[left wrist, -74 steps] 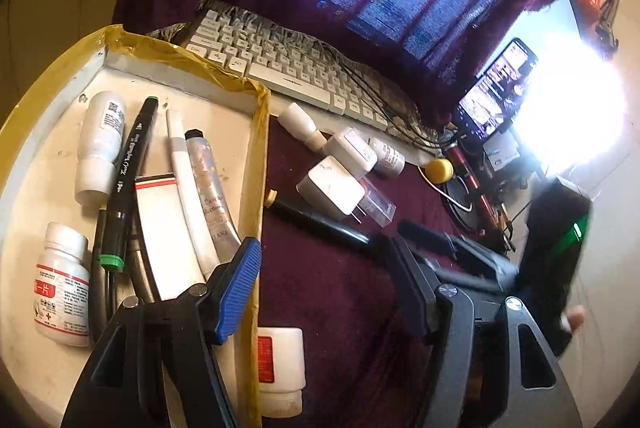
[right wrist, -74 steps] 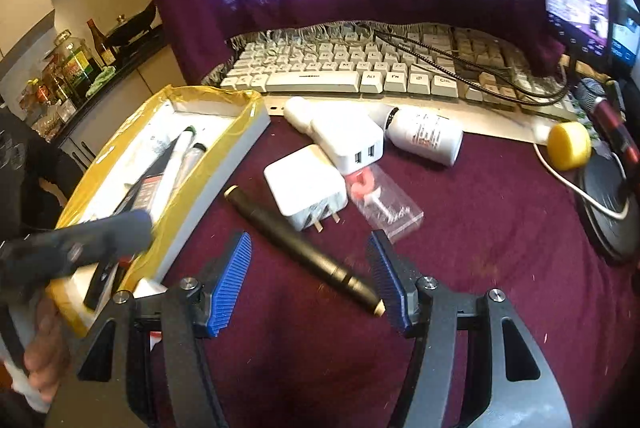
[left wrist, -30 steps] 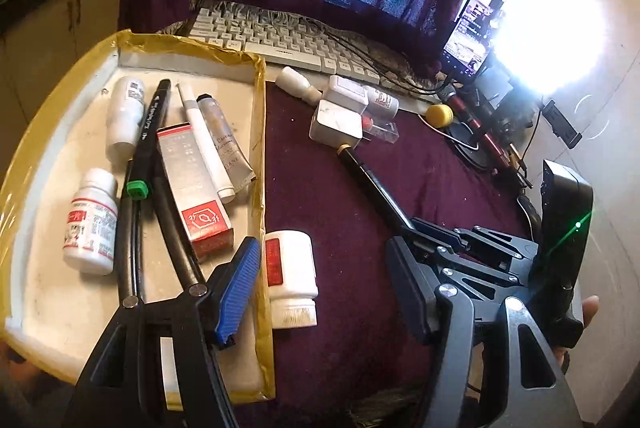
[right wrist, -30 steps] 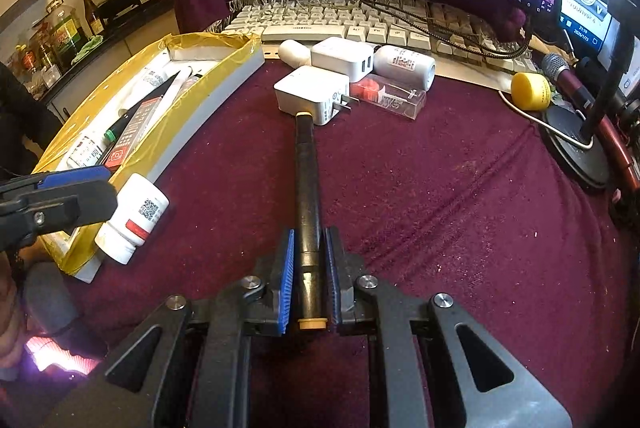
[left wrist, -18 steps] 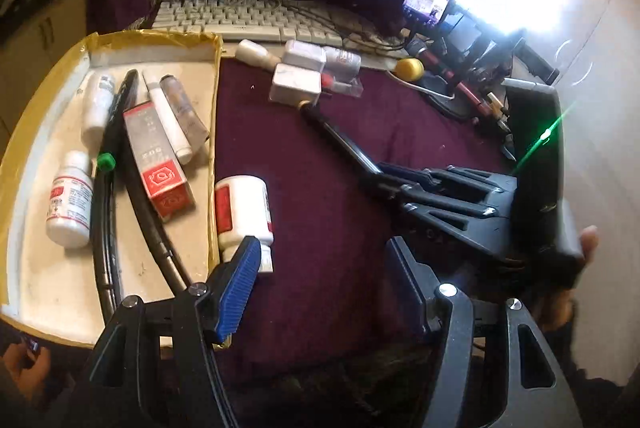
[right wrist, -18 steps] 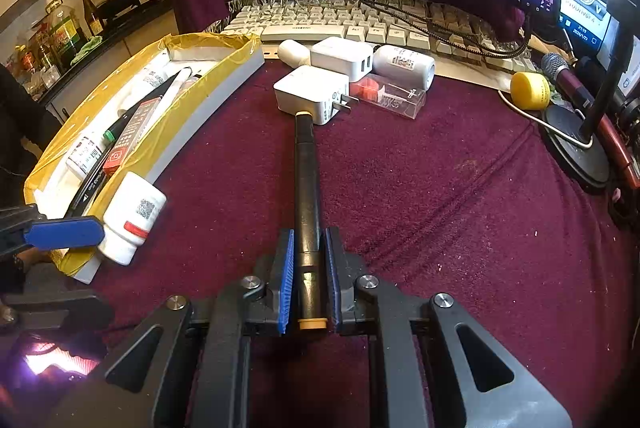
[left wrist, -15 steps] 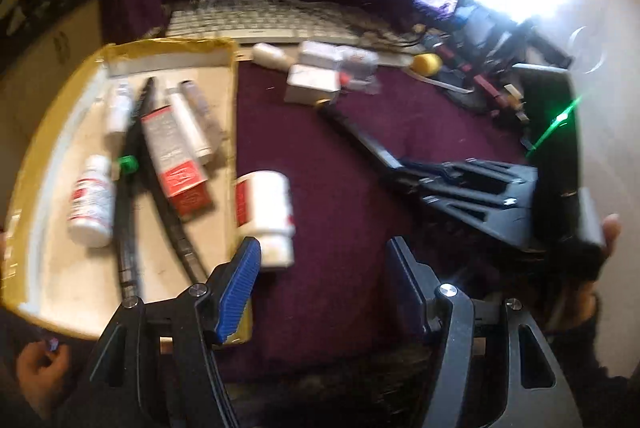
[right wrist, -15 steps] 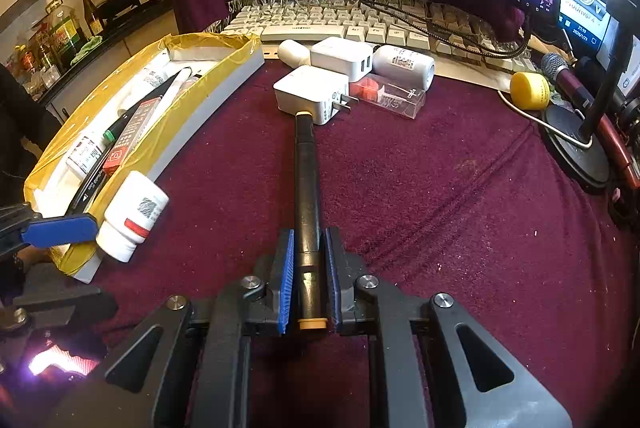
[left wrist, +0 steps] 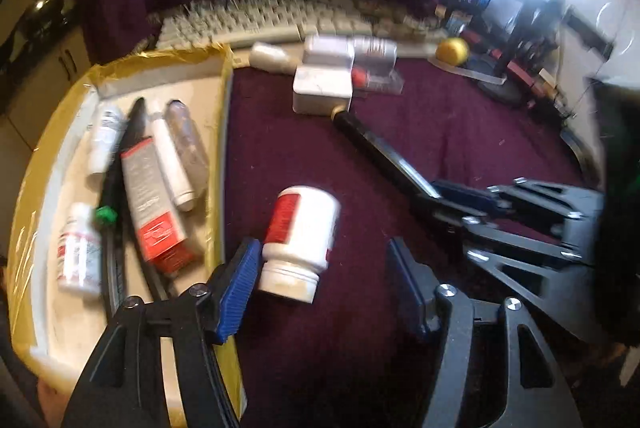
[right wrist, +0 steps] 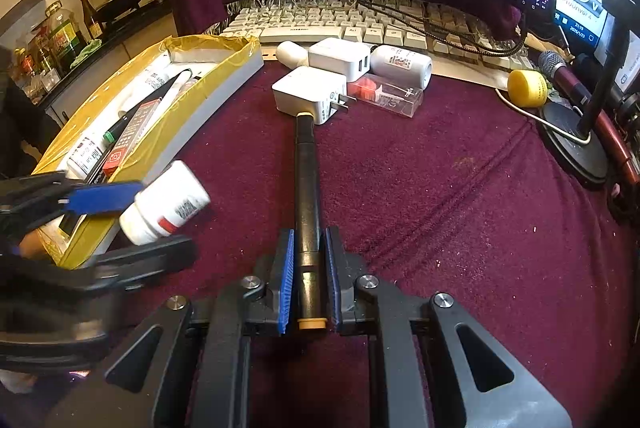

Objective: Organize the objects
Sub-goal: 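Grasp the small white red-labelled pill bottle with the left tool while the right tool holds the pen, then carry the pill bottle and black-and-gold pen over the tray with both tools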

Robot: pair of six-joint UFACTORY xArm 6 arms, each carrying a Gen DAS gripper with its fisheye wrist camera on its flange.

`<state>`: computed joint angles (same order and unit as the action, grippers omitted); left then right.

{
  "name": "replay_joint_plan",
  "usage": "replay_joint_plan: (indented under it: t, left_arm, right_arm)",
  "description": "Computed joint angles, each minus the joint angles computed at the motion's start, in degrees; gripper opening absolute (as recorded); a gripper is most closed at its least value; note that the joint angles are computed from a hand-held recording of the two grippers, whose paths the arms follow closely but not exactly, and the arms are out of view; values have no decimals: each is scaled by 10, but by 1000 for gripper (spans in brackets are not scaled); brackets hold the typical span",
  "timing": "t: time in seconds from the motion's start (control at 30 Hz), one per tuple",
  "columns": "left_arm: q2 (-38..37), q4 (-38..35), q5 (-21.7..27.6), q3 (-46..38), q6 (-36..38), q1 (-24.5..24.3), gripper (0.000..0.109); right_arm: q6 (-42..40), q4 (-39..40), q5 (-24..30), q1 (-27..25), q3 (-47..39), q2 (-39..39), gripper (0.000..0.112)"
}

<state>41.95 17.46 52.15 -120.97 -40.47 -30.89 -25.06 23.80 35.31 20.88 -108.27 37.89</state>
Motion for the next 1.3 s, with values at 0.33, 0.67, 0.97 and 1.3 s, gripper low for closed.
replay_joint_plan:
  t: [0.33,0.67,0.97,1.3]
  left_arm:
    - [-35,26,-68,73,-30,2,30]
    - [-31,6,-99,77,-32,8,30]
    - [-45,17,-120,102,-56,11,30]
    - [-44,12,-118,100,-53,10,30]
  right_arm:
    - [1,-2,-5,0,7,-4,13]
    - [3,-3,-6,1,7,-4,13]
    - [4,-7,-4,1,5,-4,13]
    - [5,-9,-5,1,5,-4,13]
